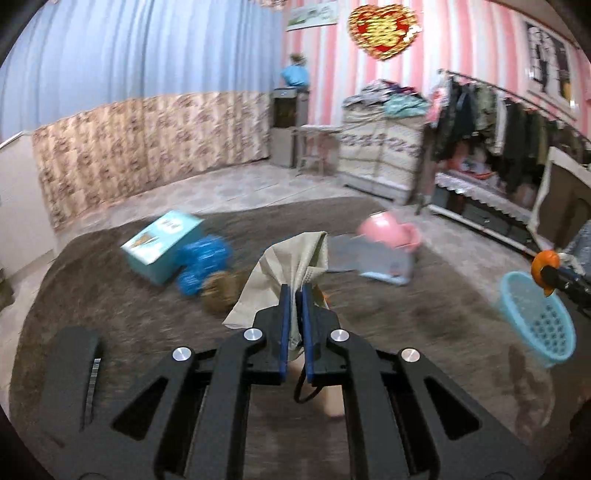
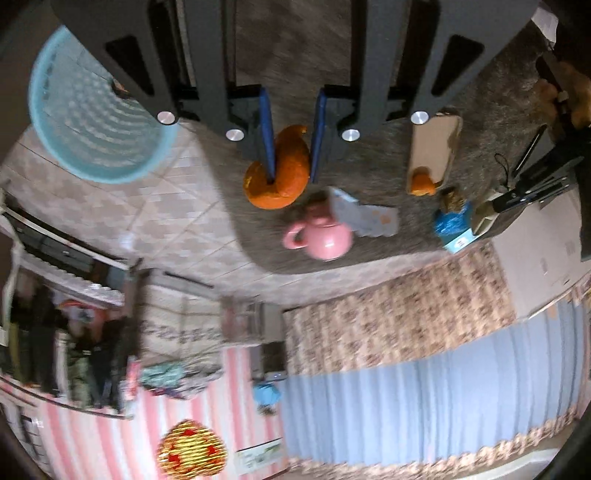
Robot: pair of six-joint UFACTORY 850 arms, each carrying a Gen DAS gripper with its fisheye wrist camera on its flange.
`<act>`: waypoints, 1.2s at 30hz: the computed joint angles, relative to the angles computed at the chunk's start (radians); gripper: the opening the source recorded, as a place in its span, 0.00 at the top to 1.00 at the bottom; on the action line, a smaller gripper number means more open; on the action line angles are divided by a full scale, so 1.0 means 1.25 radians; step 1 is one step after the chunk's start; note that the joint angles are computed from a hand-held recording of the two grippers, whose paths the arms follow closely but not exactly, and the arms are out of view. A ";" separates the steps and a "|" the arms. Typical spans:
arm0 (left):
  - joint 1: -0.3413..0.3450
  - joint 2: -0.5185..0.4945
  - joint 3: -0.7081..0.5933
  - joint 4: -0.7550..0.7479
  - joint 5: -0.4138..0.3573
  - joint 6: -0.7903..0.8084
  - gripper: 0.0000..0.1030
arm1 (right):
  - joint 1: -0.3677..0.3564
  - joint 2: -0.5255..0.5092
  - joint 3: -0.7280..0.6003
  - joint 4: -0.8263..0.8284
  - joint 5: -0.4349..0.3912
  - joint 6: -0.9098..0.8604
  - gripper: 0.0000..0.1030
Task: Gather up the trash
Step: 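Carry the grey cloth and orange fruit in both tools over the blue basket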
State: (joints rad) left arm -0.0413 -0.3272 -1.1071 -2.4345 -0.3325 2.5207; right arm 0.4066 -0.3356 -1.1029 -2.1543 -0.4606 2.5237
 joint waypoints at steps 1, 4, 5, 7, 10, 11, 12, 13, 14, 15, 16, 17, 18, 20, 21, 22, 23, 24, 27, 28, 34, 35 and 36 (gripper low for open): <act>-0.010 0.006 0.005 0.000 -0.004 -0.001 0.95 | -0.005 0.019 0.023 0.004 -0.014 0.001 0.82; -0.050 0.026 0.020 0.002 -0.017 -0.002 0.95 | -0.018 0.066 0.088 0.034 -0.065 -0.019 0.82; -0.061 0.030 0.022 0.004 -0.018 -0.003 0.95 | -0.027 0.077 0.105 0.026 -0.070 -0.004 0.82; -0.080 0.035 0.025 0.009 -0.023 -0.010 0.95 | -0.049 0.098 0.133 0.002 -0.073 0.039 0.82; -0.108 0.039 0.024 0.023 -0.027 -0.030 0.95 | -0.077 0.118 0.163 -0.034 -0.075 0.099 0.82; -0.119 0.039 0.023 0.015 -0.027 -0.023 0.95 | -0.086 0.123 0.171 -0.045 -0.076 0.115 0.82; -0.127 0.040 0.024 0.009 -0.029 -0.016 0.95 | -0.090 0.122 0.172 -0.052 -0.076 0.127 0.82; -0.133 0.040 0.025 0.007 -0.032 -0.011 0.95 | -0.101 0.127 0.179 -0.074 -0.072 0.154 0.82; -0.146 0.039 0.023 0.005 -0.032 -0.008 0.95 | -0.108 0.128 0.183 -0.087 -0.070 0.169 0.82; -0.153 0.036 0.018 0.012 -0.030 -0.013 0.95 | -0.112 0.128 0.184 -0.092 -0.069 0.176 0.82; -0.167 0.031 0.013 0.012 -0.028 -0.010 0.95 | -0.118 0.128 0.189 -0.100 -0.069 0.189 0.82; -0.177 0.028 0.009 0.012 -0.027 -0.008 0.95 | -0.124 0.128 0.191 -0.110 -0.066 0.198 0.82; -0.184 0.026 0.008 0.012 -0.027 -0.007 0.95 | -0.128 0.126 0.192 -0.117 -0.066 0.204 0.82; -0.203 0.018 0.002 0.022 -0.030 -0.011 0.95 | -0.137 0.127 0.196 -0.123 -0.066 0.210 0.82; -0.208 0.013 -0.003 0.030 -0.031 -0.016 0.95 | -0.147 0.127 0.199 -0.132 -0.065 0.220 0.82; -0.216 0.008 -0.006 0.034 -0.030 -0.017 0.95 | -0.150 0.125 0.200 -0.134 -0.066 0.224 0.82; -0.227 0.001 -0.012 0.042 -0.029 -0.023 0.95 | -0.159 0.126 0.204 -0.139 -0.066 0.232 0.82; -0.232 -0.003 -0.015 0.045 -0.028 -0.026 0.95 | -0.162 0.127 0.207 -0.134 -0.069 0.231 0.82; -0.260 -0.026 -0.035 0.072 -0.025 -0.048 0.95 | -0.182 0.129 0.216 -0.142 -0.072 0.251 0.82; -0.270 -0.036 -0.043 0.077 -0.023 -0.050 0.95 | -0.191 0.130 0.220 -0.149 -0.074 0.264 0.82; -0.316 -0.096 -0.108 0.182 -0.011 -0.148 0.95 | -0.216 0.123 0.219 -0.157 -0.081 0.301 0.82; -0.325 -0.106 -0.117 0.185 -0.008 -0.145 0.95 | -0.219 0.120 0.218 -0.160 -0.081 0.303 0.82; -0.332 -0.116 -0.126 0.192 -0.004 -0.148 0.95 | -0.222 0.116 0.214 -0.161 -0.078 0.301 0.82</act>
State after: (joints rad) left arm -0.4562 -0.4716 -1.2648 -2.1939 -0.3376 2.3353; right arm 0.1293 -0.1912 -0.8349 -2.3555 -0.5575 2.9002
